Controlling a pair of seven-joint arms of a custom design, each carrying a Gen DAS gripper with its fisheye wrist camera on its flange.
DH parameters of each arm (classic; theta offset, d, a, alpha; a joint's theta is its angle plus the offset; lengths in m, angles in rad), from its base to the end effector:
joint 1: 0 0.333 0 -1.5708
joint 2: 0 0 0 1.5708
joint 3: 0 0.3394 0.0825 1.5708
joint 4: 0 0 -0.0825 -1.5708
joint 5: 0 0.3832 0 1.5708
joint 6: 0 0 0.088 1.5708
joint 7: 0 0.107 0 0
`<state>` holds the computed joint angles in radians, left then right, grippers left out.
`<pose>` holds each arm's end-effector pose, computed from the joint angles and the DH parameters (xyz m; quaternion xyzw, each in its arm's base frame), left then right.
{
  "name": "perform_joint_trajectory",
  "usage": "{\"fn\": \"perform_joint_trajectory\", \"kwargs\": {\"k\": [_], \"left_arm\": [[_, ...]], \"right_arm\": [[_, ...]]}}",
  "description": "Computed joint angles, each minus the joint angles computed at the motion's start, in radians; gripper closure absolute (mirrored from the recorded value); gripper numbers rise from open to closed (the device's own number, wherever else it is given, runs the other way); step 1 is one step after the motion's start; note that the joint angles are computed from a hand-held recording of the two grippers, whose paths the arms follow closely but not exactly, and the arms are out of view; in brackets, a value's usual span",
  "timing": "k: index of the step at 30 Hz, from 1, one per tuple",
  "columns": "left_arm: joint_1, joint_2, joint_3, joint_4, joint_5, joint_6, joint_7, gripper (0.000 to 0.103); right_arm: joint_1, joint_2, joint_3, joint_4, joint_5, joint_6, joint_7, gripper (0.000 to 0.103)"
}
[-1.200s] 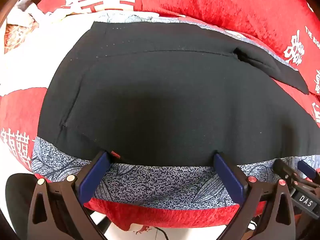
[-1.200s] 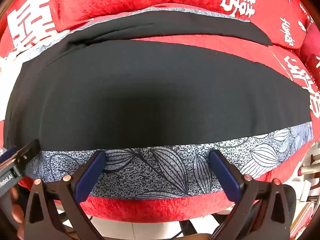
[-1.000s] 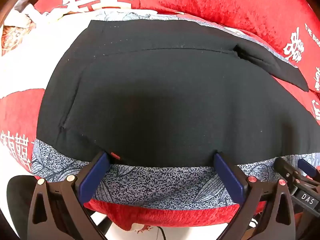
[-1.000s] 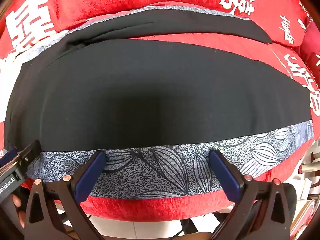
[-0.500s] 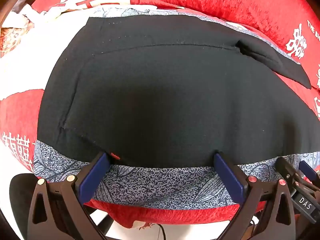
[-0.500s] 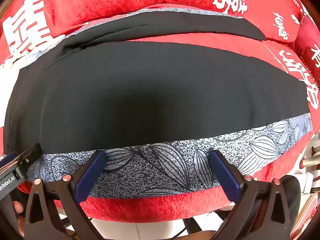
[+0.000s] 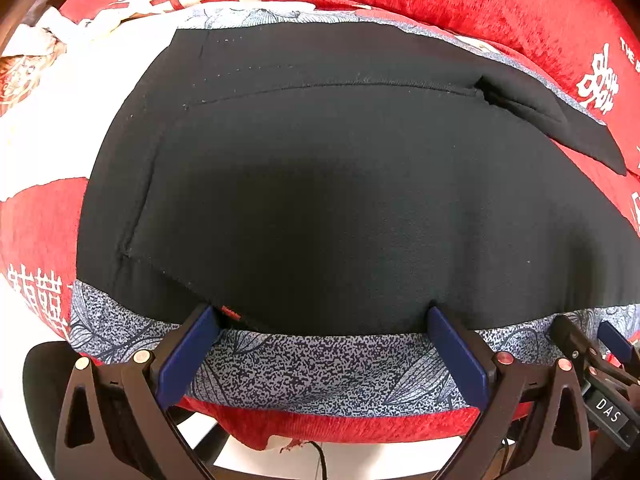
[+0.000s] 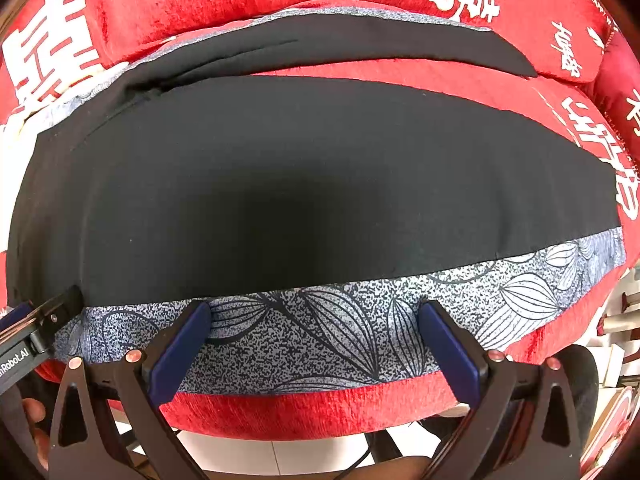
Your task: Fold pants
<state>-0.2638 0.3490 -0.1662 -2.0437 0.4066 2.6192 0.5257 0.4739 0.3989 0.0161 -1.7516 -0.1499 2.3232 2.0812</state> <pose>0.5651 -0.2634 0.3168 -0.7964 0.5860 -0.1123 0.0987 0.6008 0.3161 0.3827 -0.7278 0.6780 -0.0778 0.0669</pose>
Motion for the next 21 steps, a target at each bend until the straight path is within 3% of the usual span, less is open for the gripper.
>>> {"fn": "perform_joint_trajectory", "kwargs": {"k": [11, 18, 21], "left_arm": [[0.032, 0.000, -0.011, 0.005, -0.055, -0.006, 0.075, 0.000], [0.040, 0.000, -0.011, 0.007, -0.077, -0.007, 0.106, 0.000], [0.037, 0.006, -0.009, 0.022, -0.081, -0.022, 0.106, 0.000]], "right_arm": [[0.004, 0.023, 0.001, 0.036, 0.006, -0.011, -0.027, 0.000], [0.012, -0.021, -0.007, -0.048, -0.021, 0.070, -0.001, 0.000], [-0.002, -0.014, 0.006, -0.025, 0.005, 0.028, -0.029, 0.000]]}}
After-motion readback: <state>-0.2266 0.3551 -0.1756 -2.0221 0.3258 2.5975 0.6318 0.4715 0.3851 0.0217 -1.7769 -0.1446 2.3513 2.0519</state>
